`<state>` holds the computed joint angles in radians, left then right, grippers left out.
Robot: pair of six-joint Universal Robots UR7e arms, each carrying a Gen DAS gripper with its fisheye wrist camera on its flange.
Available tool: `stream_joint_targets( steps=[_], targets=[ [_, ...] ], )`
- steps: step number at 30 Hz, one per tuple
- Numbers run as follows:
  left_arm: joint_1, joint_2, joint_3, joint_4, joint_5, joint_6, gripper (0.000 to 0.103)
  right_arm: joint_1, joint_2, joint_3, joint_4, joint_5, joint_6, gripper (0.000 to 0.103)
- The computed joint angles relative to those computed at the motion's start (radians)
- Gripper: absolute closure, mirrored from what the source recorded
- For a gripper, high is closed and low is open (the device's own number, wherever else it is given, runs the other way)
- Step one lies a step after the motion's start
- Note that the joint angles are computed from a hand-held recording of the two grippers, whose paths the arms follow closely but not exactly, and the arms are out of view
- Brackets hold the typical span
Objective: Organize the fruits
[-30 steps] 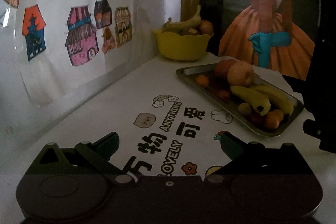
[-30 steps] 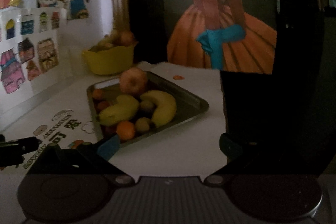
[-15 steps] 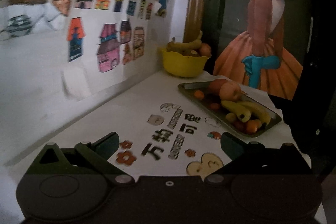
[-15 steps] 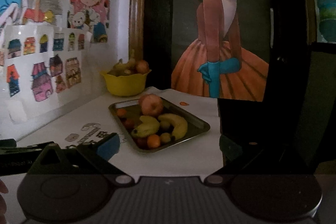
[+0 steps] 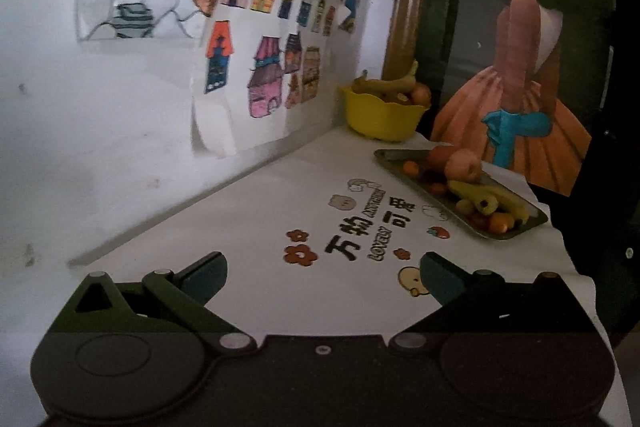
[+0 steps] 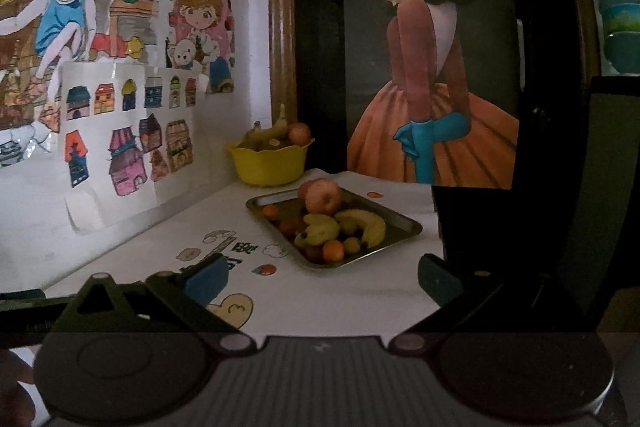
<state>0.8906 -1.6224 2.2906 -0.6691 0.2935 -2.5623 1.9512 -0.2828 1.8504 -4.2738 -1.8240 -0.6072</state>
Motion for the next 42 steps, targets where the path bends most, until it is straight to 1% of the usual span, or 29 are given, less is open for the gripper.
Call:
stream_joint_targets(
  steps=[4,7,9,14,16,20,21,24,25,28,30,33,37,42],
  targets=[
    [-0.021,-0.024,0.03,-0.034,-0.029,0.022,0.001,0.002,0.019,0.012,-0.059,-0.004,-0.016,0.0],
    [-0.027,-0.029,0.043,-0.047,-0.036,0.031,0.001,0.004,0.043,0.012,-0.118,-0.015,-0.036,0.0],
    [-0.03,-0.032,0.056,-0.078,-0.041,0.057,0.001,0.0,0.057,0.013,-0.144,-0.012,-0.037,0.0],
    [-0.027,-0.033,0.08,-0.135,-0.046,0.094,0.001,-0.011,0.075,0.02,-0.145,-0.01,-0.044,0.0],
    [-0.026,-0.037,0.099,-0.163,-0.04,0.113,0.001,-0.013,0.085,0.022,-0.156,-0.01,-0.052,0.0],
    [-0.026,-0.042,0.142,-0.21,-0.018,0.141,0.001,-0.029,0.113,0.031,-0.214,0.02,-0.065,0.0],
    [-0.027,-0.045,0.16,-0.243,-0.01,0.165,0.001,-0.038,0.122,0.034,-0.238,0.033,-0.058,0.0],
    [-0.029,-0.054,0.227,-0.395,0.017,0.275,0.001,-0.066,0.143,0.043,-0.293,0.062,-0.032,0.0],
    [-0.032,-0.051,0.239,-0.422,0.018,0.298,0.001,-0.075,0.149,0.046,-0.306,0.064,-0.022,0.0],
    [-0.044,-0.051,0.252,-0.422,0.019,0.309,0.001,-0.09,0.155,0.057,-0.315,0.058,0.003,0.0],
    [-0.052,-0.056,0.269,-0.473,0.016,0.349,0.001,-0.099,0.155,0.067,-0.322,0.07,0.005,0.0],
    [-0.062,-0.065,0.284,-0.505,0.008,0.374,0.001,-0.106,0.155,0.079,-0.327,0.082,-0.001,0.0],
    [-0.081,-0.075,0.326,-0.64,-0.013,0.493,0.001,-0.114,0.154,0.093,-0.328,0.106,0.005,0.0],
    [-0.091,-0.091,0.345,-0.679,-0.033,0.533,0.001,-0.115,0.153,0.097,-0.328,0.105,0.008,0.0]
  ],
)
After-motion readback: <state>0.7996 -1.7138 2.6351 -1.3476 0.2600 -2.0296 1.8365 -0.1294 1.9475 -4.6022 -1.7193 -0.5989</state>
